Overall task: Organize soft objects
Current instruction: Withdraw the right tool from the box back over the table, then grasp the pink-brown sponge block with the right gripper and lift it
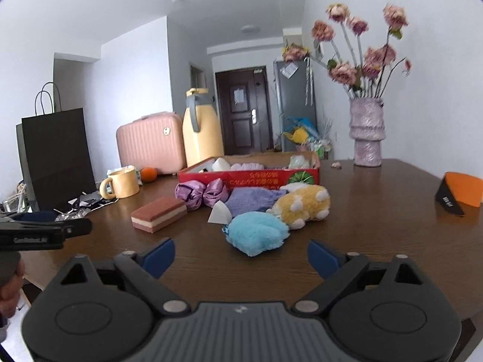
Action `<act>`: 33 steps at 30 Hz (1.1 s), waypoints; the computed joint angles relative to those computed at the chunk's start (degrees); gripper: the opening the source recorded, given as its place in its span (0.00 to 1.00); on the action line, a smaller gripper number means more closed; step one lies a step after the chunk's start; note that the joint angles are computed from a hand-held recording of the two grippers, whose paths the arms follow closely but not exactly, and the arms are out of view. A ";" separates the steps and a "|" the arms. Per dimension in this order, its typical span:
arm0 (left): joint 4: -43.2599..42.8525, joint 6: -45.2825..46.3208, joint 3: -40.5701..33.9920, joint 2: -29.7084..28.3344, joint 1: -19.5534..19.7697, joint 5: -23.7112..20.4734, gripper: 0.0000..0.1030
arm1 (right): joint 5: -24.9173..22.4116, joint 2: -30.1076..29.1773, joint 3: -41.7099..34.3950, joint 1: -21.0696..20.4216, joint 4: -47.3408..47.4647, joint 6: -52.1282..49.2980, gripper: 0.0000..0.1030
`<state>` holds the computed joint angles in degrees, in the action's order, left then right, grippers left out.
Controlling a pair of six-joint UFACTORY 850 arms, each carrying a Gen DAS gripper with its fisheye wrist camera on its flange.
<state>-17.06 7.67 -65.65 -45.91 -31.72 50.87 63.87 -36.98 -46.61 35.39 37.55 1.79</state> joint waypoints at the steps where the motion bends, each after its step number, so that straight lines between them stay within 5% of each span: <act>1: -1.13 0.09 -1.71 -0.81 0.21 -1.59 1.00 | -1.32 -0.21 -0.91 -0.95 -1.64 0.48 0.87; 7: -3.36 -6.07 -13.11 -5.61 3.31 -14.70 0.99 | -14.91 -4.89 -14.33 -8.37 -16.78 2.51 0.72; 9: -1.67 -11.25 -17.46 -7.52 4.66 -19.77 0.86 | -21.29 -8.44 -22.30 -10.80 -24.41 7.01 0.69; 16: 31.55 -50.86 -29.55 -13.56 9.42 -28.62 0.67 | -45.45 -25.92 -56.67 -13.80 -42.43 21.01 0.50; 20: 46.44 -65.96 -33.12 -15.82 10.96 -29.06 0.51 | -54.52 -33.57 -70.64 -13.67 -51.97 29.77 0.37; 22: 47.65 -67.65 -33.59 -16.33 11.34 -28.61 0.48 | -55.77 -34.46 -71.99 -13.50 -55.56 33.85 0.29; 26: 50.27 -69.60 -32.68 -16.04 11.86 -27.15 0.46 | -53.31 -30.91 -65.28 -13.17 -48.26 25.56 0.23; 33: 60.65 -73.83 -27.12 -12.64 11.19 -24.81 0.35 | -38.84 -17.93 -39.30 -12.46 -44.11 27.49 0.21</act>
